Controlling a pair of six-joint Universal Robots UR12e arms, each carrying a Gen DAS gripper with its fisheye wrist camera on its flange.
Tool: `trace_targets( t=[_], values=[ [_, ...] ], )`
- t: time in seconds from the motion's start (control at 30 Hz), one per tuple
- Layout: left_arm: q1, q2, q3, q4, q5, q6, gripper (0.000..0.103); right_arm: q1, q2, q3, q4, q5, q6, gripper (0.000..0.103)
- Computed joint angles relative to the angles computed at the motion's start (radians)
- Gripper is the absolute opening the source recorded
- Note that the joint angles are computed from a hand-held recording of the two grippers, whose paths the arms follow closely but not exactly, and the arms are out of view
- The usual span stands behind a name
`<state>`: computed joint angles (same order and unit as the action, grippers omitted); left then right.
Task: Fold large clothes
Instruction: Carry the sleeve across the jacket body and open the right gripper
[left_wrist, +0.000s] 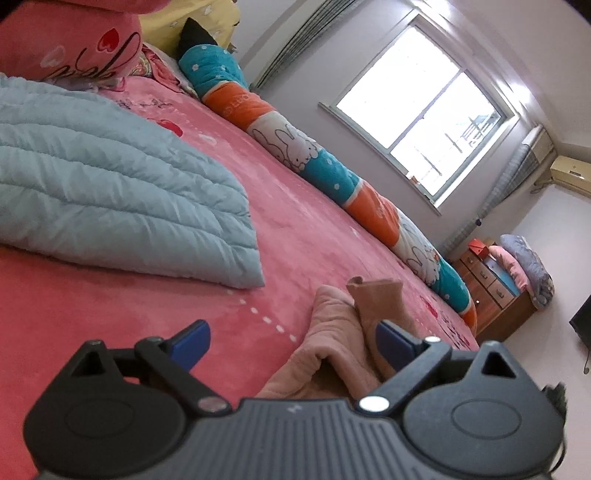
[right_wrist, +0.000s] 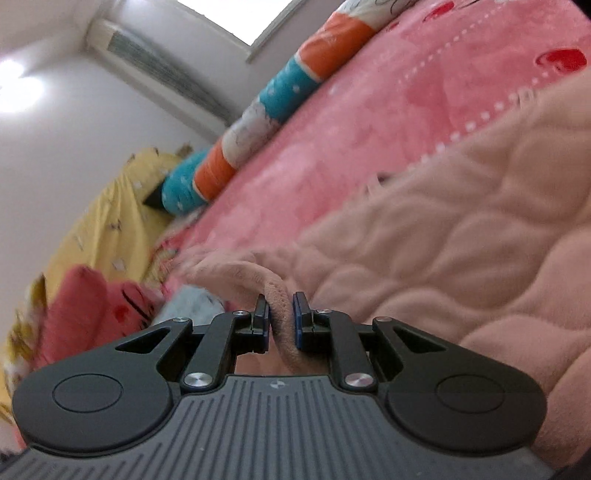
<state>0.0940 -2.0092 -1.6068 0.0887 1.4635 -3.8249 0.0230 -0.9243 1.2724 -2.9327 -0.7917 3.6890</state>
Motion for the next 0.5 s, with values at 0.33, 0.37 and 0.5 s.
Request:
trace_targets(
  t=[0.33, 0.37, 0.5],
  values=[
    [0.001, -0.002, 0.002, -0.008, -0.015, 0.021, 0.096, 0.005, 0.004, -0.027, 0.089, -0.009, -0.149, 0.037],
    [0.001, -0.003, 0.002, -0.009, -0.017, 0.022, 0.096, 0.001, 0.005, -0.027, 0.082, 0.007, -0.14, 0.046],
    [0.002, -0.005, 0.006, -0.02, -0.019, 0.023, 0.096, -0.007, -0.022, 0.012, 0.053, 0.036, -0.158, 0.083]
  ],
)
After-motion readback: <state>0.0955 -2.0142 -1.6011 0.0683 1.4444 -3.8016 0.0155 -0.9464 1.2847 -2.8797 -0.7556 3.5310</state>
